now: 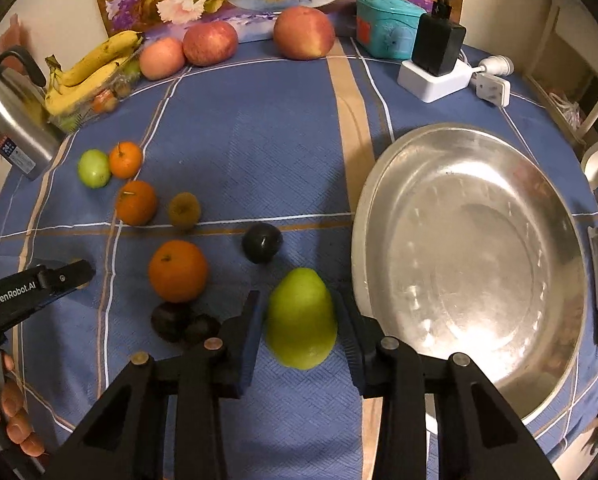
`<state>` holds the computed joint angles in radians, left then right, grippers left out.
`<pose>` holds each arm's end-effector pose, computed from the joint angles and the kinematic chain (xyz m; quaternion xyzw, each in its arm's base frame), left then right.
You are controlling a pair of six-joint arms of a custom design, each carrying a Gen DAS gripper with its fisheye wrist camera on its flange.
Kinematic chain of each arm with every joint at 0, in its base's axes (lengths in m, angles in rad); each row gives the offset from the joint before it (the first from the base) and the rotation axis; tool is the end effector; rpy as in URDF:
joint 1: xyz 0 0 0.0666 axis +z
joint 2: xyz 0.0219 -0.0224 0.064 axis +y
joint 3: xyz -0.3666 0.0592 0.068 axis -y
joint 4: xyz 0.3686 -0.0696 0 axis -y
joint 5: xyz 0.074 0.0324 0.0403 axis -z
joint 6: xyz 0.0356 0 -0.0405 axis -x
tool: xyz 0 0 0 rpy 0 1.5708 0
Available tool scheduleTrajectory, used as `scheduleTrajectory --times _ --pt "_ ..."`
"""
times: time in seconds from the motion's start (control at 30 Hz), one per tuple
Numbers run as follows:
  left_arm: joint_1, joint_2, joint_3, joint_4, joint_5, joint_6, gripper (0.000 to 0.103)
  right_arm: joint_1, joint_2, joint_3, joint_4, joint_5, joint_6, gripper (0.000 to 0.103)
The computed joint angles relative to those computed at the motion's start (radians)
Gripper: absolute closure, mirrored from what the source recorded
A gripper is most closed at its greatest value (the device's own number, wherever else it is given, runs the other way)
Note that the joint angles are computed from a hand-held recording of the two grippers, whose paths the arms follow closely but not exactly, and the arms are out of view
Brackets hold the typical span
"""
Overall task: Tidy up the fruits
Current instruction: 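Move the left tool to the small brown fruit while the right tool moves to the green pear, then close the left tool on the brown fruit while the right tool closes on the green pear, then lift the brown fruit with the left tool while the right tool carries the pear over the steel plate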
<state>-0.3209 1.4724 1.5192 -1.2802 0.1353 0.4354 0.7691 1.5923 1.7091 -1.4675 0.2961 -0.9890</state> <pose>0.4327 -0.1493 0.4162 -0.0449 0.9826 -0.1238 0.1311 0.3576 0.3311 0.4331 0.1240 0.9754 -0.0099 0.1822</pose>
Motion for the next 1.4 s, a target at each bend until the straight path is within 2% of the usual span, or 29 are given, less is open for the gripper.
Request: scheduleTrajectory --times 0.67,0.8,1.0,1.2,1.4 --pt "0.004 0.007 0.007 -0.005 0.011 0.009 0.074 0.024 0.036 0.048 -0.055 0.024 0.037 0.063" --pt "0.006 0.004 0.005 -0.004 0.007 0.011 0.074 0.016 0.013 0.022 -0.025 0.006 0.023 0.064" --pt "0.012 -0.008 0.003 -0.002 0.001 0.014 0.074 0.006 -0.034 -0.027 0.069 -0.042 0.002 0.064" --pt "0.009 -0.026 0.012 0.008 -0.011 0.009 0.074 0.018 -0.038 -0.002 0.085 0.001 0.011 0.064" --pt "-0.008 -0.034 0.026 0.011 -0.031 0.0 0.074 0.014 -0.035 0.005 0.087 0.007 0.02 0.064"
